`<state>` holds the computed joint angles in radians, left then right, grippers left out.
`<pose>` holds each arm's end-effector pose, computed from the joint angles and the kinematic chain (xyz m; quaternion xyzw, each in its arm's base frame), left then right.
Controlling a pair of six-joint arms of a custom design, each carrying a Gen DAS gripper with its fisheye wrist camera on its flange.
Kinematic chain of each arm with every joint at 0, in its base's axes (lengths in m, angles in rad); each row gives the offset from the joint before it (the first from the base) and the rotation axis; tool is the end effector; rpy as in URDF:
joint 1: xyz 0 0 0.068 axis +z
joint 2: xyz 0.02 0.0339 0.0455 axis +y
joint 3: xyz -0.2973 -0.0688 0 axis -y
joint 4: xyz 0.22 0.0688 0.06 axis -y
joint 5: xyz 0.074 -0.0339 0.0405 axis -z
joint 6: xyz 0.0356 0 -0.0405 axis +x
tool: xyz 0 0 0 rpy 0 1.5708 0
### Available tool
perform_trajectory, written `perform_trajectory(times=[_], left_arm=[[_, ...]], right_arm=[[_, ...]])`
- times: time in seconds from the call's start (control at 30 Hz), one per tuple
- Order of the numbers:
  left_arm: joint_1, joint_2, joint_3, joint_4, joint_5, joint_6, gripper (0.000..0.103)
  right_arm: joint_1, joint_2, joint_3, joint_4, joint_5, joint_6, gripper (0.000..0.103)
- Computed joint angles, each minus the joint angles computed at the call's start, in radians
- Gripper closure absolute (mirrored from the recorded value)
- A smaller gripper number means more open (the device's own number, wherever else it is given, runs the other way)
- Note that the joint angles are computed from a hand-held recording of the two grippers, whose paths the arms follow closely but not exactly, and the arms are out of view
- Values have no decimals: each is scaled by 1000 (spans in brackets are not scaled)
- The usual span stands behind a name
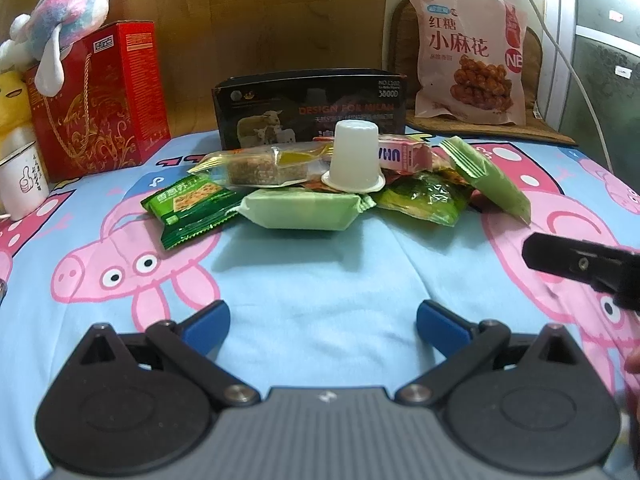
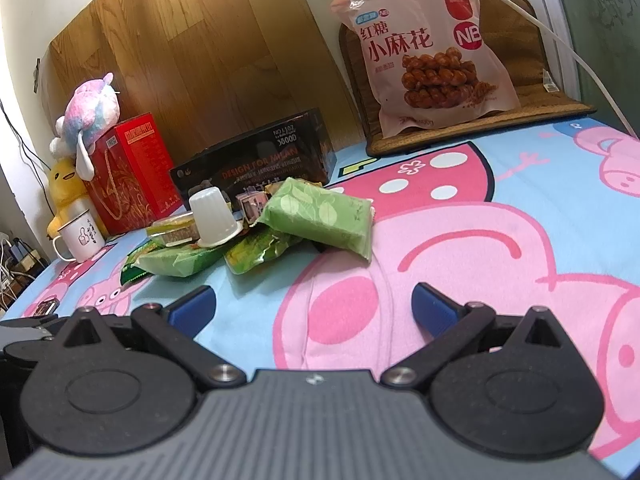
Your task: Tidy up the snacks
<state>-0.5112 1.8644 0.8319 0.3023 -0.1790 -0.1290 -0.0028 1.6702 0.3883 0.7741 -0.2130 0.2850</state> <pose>0.3097 -0.1665 0.1672 0.1369 0.8997 -0.0504 0.4114 0.2648 0.0068 0.1626 0.0696 0.8560 0.1616 0.4861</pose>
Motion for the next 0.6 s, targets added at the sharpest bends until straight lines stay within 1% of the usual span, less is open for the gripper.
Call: perform_trajectory(times=[0.3,0.43,0.6], left_arm=[[5,-13,-28,29,24,10,0],[8,-29,-62,76,29,13,0],[3,-44,-86,125,11,12,0]], right_arm=[[15,-3,12,-25,26,-15,0],[20,-2,13,-28,35,-19,0],[25,-3,19,-40,45,-27,0]])
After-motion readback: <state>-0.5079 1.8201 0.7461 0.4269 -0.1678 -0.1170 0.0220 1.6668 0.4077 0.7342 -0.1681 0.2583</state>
